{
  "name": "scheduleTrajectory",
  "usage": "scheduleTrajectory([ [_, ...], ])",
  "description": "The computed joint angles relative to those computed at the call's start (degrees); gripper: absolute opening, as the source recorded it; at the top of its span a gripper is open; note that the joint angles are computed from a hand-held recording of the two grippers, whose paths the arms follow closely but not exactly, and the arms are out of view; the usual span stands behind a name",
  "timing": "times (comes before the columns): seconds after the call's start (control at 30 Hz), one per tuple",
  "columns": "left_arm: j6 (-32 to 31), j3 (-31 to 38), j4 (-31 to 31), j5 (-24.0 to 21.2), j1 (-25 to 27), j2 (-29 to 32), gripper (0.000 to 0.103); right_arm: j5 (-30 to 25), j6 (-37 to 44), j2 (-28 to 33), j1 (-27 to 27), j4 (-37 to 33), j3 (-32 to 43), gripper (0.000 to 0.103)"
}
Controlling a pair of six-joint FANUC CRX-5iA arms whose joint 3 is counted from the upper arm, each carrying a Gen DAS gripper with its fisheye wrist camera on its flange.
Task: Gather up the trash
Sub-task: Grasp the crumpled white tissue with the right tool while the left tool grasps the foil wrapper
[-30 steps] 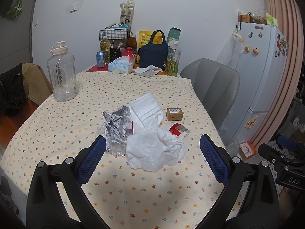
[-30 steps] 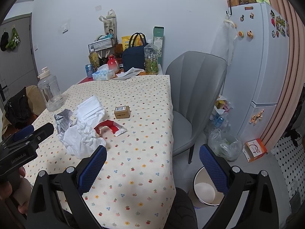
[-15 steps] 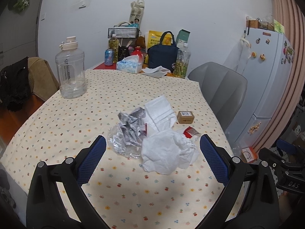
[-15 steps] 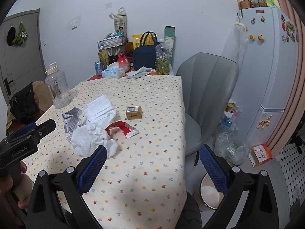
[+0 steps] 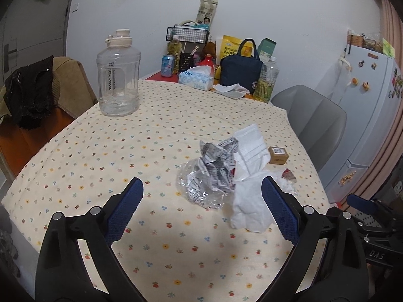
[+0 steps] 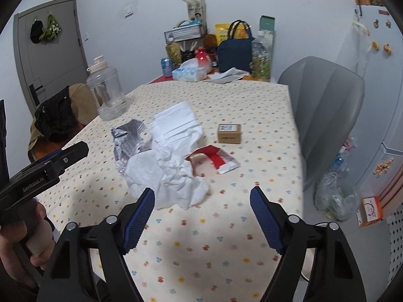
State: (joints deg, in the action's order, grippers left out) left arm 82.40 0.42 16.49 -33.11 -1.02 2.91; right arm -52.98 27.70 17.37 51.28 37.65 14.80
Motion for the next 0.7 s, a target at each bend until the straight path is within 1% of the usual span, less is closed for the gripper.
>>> scheduleTrajectory([
  [0.23,0.24,1.27,0.25,-0.88,0.45,2.11,0.087,0.56,6.87,4.49,-1.58,-6.39,5.54,0.069],
  [0.43,-0.50,2.95,0.93,-1.22,0.09,4.13,0.080,-0.56,11.29,8.08,-3.32,-11.85,10.16,0.059],
  [0.53,-0.65,4.70,0.99,-1.93,-0.38,5.73,0.075,-0.71,13.13,9.45,-4.09,-14.50,12.07,0.050],
  [0.6,-0.35,6.05,0.60,-2.47,-0.72,6.93,0.074,-1.06,14.53,10.10,-4.53,-16.97,13.41,0.033],
  [0.63,-0.11,6.61,0.31,-2.65,-0.91,7.42,0.074,-1.04,15.47,10.25,-4.85,-18.61,13.92,0.029],
  [0.67,-0.06,7.12,0.25,-2.79,-1.03,7.88,0.073,-1.00,16.15,10.34,-5.08,-19.84,14.31,0.020],
  [0.7,0.12,7.91,0.08,-3.03,-1.23,8.53,0.072,-0.71,16.88,10.17,-5.34,-21.36,14.39,0.016],
])
